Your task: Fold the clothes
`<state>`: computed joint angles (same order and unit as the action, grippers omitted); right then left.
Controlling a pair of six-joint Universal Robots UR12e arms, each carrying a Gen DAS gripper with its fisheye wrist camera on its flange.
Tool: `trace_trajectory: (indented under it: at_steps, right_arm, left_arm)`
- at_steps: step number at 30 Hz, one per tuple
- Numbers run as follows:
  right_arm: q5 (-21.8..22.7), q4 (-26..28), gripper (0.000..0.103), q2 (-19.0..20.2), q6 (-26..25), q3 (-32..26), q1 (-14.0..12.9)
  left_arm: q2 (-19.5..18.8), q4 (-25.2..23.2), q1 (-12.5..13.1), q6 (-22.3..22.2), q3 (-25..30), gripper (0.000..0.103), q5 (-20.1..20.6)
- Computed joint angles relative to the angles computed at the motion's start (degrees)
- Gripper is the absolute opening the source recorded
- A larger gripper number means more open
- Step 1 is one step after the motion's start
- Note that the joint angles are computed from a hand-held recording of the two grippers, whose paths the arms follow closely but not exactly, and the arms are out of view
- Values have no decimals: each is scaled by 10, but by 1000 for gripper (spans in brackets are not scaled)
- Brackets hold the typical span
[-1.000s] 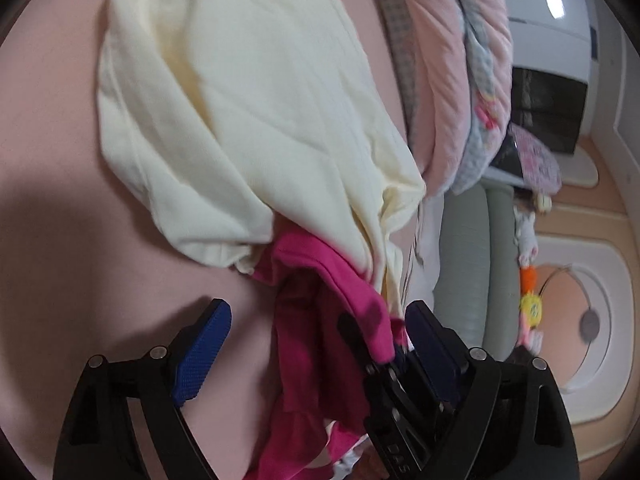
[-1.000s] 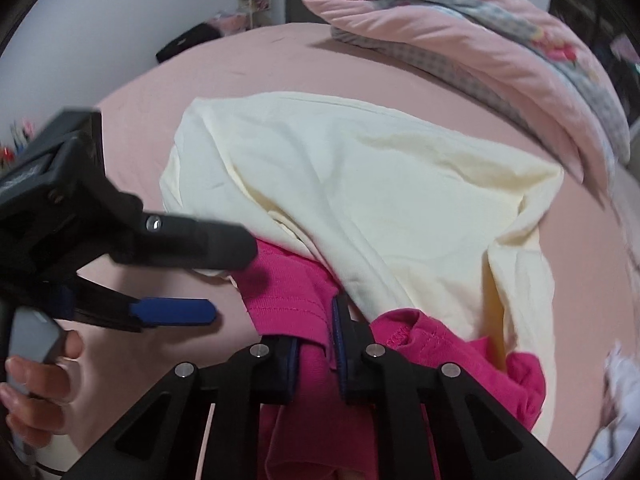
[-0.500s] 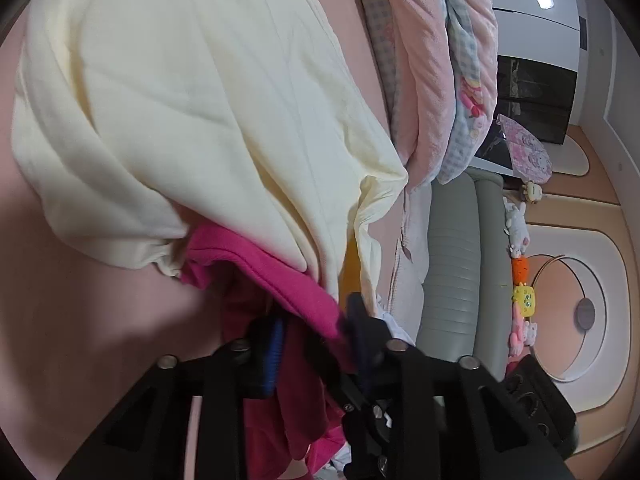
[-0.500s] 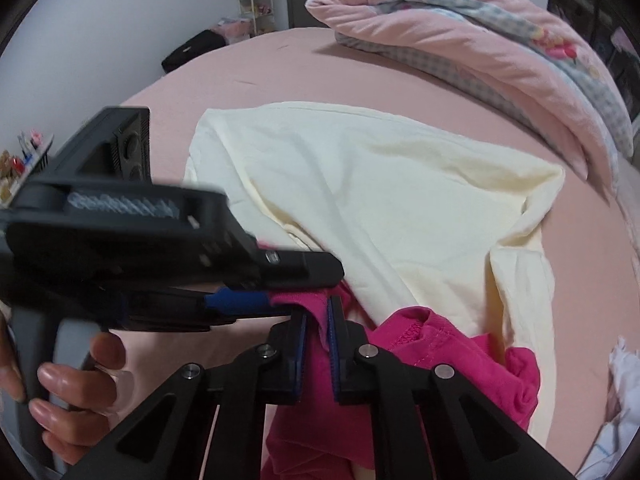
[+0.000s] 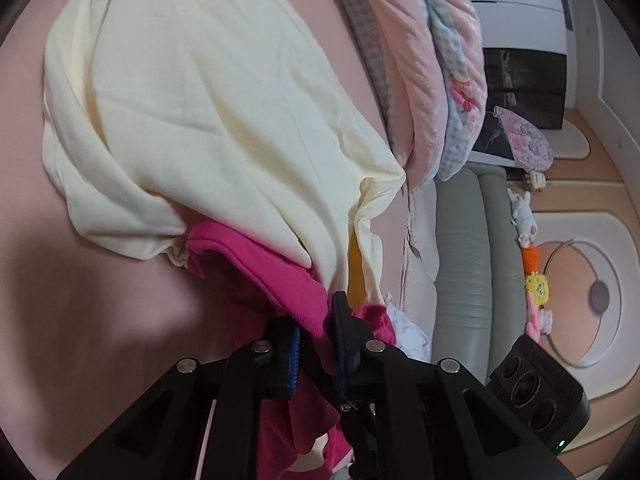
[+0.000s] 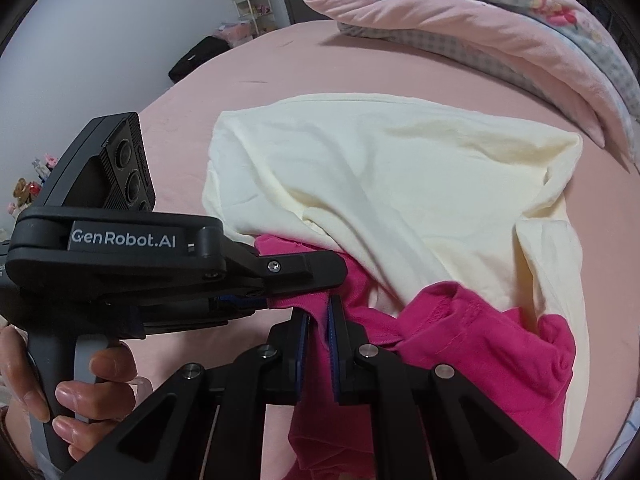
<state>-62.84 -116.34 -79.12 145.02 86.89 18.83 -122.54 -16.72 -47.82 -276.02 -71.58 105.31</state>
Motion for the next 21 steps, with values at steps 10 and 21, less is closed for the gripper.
trace_trajectory:
  at_steps: [10, 21]
  right_arm:
    - [76, 59, 7, -30, -6, 2, -9]
    - [44, 64, 7, -57, -29, 20, 18]
  left_arm:
    - [27, -11, -21, 16, -8, 12, 60]
    - [50, 22, -40, -31, -55, 13, 89]
